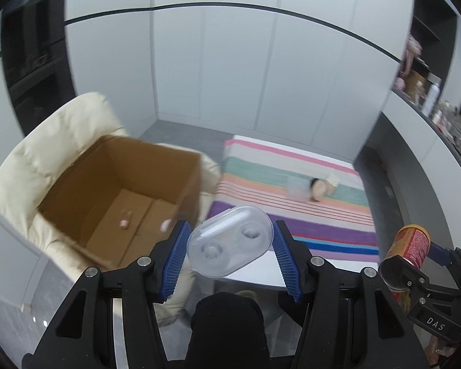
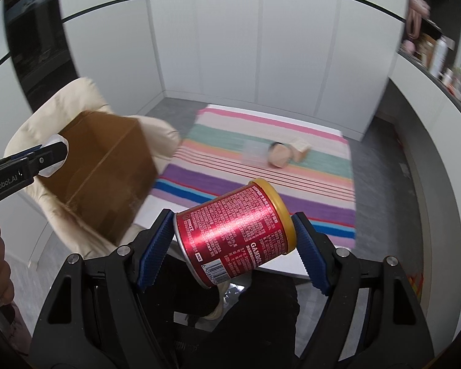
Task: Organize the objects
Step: 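Carry the red can and lens case toward the cardboard box with both tools, then open both tools over the box, dropping the red can and lens case inside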
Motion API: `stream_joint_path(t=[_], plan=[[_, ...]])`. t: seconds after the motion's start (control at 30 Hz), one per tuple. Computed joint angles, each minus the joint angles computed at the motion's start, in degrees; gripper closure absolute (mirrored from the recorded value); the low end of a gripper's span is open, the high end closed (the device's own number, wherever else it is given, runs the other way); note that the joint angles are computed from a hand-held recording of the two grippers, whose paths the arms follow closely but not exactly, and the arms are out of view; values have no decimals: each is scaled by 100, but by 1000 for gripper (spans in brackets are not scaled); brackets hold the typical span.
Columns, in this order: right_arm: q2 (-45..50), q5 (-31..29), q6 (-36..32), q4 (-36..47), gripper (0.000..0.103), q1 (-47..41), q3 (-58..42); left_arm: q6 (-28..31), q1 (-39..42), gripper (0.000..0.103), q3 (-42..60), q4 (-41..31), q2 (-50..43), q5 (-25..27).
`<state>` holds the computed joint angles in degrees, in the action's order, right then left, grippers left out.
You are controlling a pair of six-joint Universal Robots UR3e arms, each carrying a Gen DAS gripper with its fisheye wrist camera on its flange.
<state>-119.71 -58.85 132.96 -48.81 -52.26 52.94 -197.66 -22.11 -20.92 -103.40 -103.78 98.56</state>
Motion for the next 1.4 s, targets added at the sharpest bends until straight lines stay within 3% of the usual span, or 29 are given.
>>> stream_joint_path(t=[0.13,0.23,0.57,0.7,1.03,1.27,1.4], plan=[[350,-906,1792,-1985,24,2400,842,114,564,47,-1307,366,911,-107],[775,-1576,2713,-2839,24,3829,992,260,1054,47,-2014,456,1511,-222],[1989,-2471,3812,-3819,24,6331,605,1006,2884,47,-3212,300,2875,-937],[2333,-2630,3937,-3966,24,6766,463,1200,3295,47,-3510,345,3047,-1133],[3421,-2837,3949,-4159,24,7126,-329,1027,3280,47,-3822,765,2668,-1106],[4763,-2925,3876,-3953,24,7290,-1805,909,3304,47,-3836,1202,2090,-1058],[5827,-2976,3859,-3553,24,7364,-3207,807,3383,47,-3849,1402,1692,-1143]])
